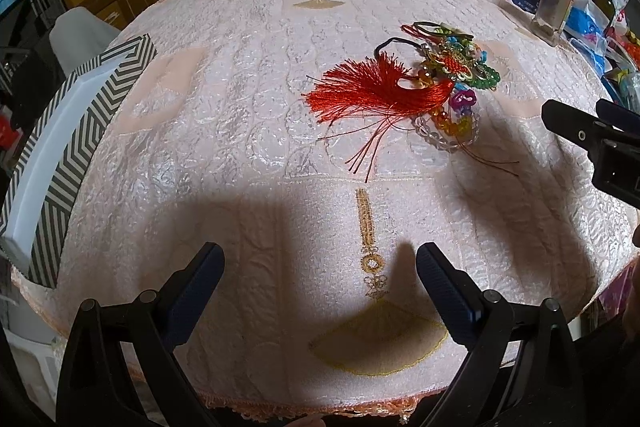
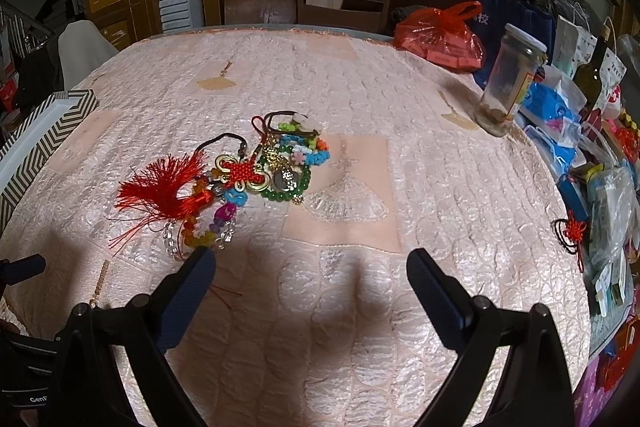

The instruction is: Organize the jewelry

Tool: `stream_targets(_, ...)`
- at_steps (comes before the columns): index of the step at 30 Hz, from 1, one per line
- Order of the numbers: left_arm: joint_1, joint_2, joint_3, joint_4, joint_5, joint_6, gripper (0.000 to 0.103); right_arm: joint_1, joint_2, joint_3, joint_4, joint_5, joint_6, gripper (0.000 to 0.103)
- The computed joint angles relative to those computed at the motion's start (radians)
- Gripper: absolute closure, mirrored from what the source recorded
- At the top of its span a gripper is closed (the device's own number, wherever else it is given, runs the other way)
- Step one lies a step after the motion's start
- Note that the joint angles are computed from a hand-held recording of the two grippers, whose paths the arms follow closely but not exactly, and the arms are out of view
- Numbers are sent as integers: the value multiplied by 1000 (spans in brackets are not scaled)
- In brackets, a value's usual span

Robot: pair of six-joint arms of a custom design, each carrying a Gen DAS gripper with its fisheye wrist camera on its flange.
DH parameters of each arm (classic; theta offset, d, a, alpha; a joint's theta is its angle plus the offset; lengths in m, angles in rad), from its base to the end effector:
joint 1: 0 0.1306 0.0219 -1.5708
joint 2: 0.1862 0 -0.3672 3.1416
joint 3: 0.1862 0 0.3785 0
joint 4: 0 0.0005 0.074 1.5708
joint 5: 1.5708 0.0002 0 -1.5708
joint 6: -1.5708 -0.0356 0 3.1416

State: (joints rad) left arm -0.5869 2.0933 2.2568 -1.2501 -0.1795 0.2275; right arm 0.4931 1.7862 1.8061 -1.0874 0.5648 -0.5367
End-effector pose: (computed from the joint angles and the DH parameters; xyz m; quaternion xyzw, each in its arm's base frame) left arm 0.5735 -0.3744 0.3744 0.1517 0.9552 -0.0147 0.2537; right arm 0.5324 0.2639 0.3849 0.0897 0.9284 -0.1171 0.3410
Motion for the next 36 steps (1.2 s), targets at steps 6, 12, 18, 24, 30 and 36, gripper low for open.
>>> stream_targets(6, -1, -7, -17, 7, 1, 5, 6, 0, 0, 0, 1, 0, -1, 5)
stream_targets(12, -1, -3, -8, -1, 1, 4, 6, -1, -3, -2, 1, 2, -1, 5)
stream_targets(18, -2, -2, -3, -5, 0, 4, 6, -1, -4, -4, 1, 6, -2, 5)
stream_targets(24, -2, -2, -2, -7, 1, 4, 6, -1, -4, -2, -2, 6, -2, 5)
stream_targets(30, -2, -3, -3, -7, -1, 5, 6, -2, -7, -6, 4, 1, -5, 5)
stream_targets(36, -2, -2, -2, -9, 1, 5, 6, -7, -10, -11, 13, -24, -10, 5)
